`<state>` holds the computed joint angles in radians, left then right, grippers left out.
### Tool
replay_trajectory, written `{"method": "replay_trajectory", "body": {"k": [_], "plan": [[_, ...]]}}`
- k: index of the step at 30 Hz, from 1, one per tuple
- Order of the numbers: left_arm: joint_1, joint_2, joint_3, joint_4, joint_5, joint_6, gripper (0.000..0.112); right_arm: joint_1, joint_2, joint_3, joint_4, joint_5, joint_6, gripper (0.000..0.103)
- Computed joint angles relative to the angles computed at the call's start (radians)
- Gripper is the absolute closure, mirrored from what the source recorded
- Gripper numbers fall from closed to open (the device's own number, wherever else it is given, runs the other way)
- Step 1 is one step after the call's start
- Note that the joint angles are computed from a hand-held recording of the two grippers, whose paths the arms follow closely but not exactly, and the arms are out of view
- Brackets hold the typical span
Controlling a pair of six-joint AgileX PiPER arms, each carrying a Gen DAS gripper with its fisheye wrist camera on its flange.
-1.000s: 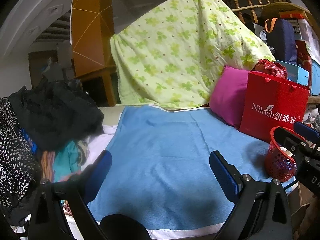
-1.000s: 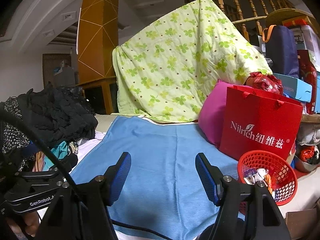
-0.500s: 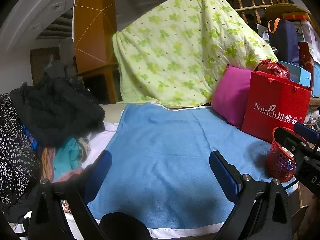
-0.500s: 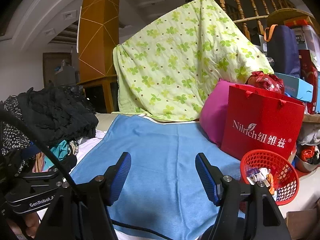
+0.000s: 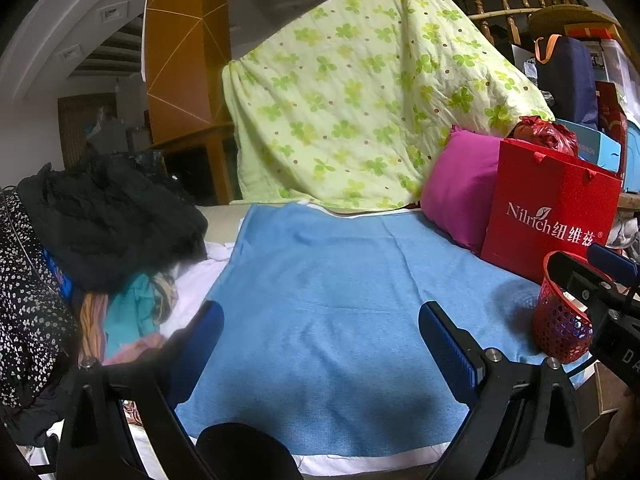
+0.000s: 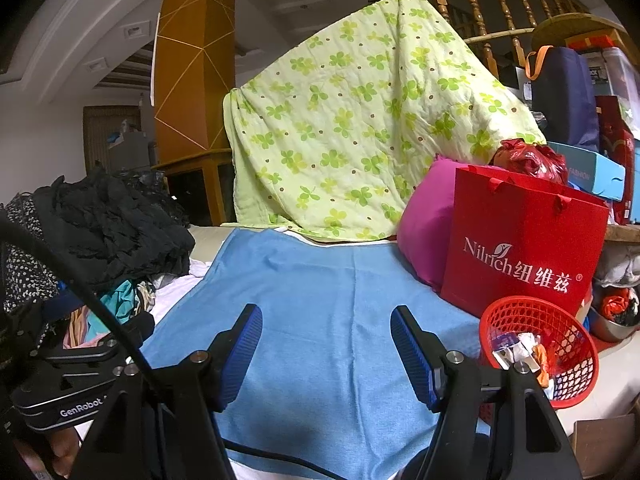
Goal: Collect trash
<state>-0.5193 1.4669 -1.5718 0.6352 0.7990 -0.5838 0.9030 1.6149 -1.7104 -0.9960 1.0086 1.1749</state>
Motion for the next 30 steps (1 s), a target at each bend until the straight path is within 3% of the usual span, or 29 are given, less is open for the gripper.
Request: {"method": "replay_trajectory", "body": {"k": [20, 30], "plan": [[-0.003, 0.024, -0.029, -0.009, -0.004, 0.018, 0.015, -0.042, 0.0, -0.001, 0.003, -0.021, -0.004, 0.033], [0.099, 0.209, -0.191, -0.132, -0.081, 0.119, 0.014, -0.192, 0.188, -0.17, 0.061, -0.106, -0.099, 0.028]]}}
